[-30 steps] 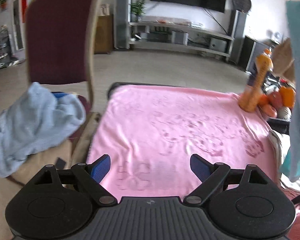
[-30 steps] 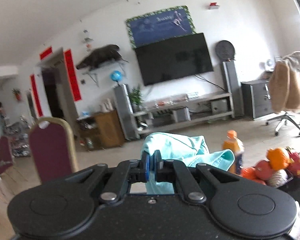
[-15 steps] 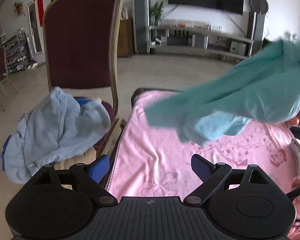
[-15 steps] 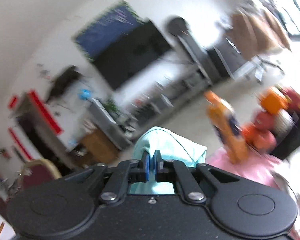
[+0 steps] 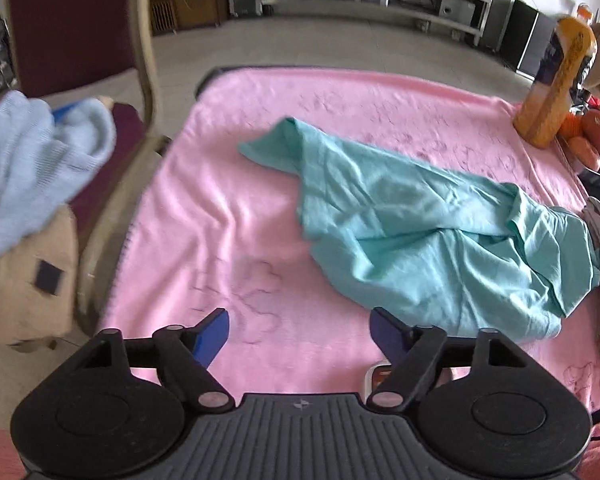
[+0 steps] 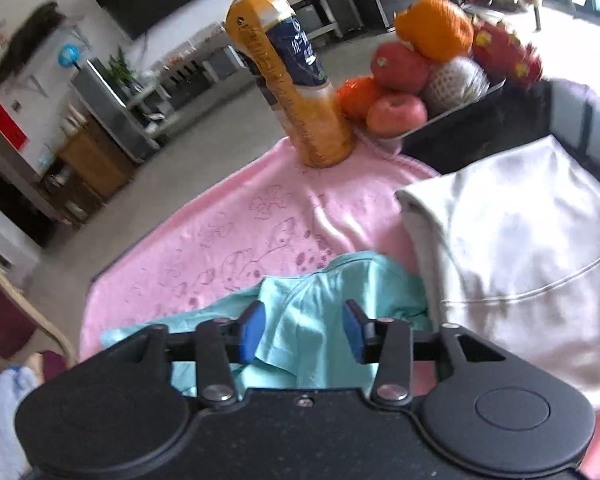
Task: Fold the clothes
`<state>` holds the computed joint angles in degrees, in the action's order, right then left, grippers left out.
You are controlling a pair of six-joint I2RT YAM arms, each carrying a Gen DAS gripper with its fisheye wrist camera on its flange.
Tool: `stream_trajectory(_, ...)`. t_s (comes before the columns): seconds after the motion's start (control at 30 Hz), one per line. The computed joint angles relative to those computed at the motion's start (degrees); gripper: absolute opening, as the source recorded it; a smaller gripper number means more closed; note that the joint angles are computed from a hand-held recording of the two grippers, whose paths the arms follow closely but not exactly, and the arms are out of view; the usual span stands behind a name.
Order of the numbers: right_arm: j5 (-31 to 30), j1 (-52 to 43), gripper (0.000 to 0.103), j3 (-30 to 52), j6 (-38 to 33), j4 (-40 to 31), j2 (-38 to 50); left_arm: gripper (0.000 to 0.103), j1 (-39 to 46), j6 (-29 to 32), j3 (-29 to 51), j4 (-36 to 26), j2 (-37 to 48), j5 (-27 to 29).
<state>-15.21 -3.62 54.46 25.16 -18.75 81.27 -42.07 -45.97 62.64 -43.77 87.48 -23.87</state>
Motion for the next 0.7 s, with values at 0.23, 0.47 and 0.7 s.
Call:
stream_trajectory(0.23,-7.0,-3.3,0.043,-1.7,-5.6,1.1,1.8,0.050,5.5,-5.3,1.9,7.7,8.6,11.4)
stream_trajectory(0.47,-11.2,-7.5,0.043,-0.4,-7.6,-5.5,1.9,0.052,9.5,-10.6,-1.2,17.5,12.4,17.8)
stream_trajectory(0.7,-10.3,-6.4,0.056,-1.3,-7.4,-3.3,2.9,0.052,10.2,-10.6,0.5,21.2,15.7,15.4)
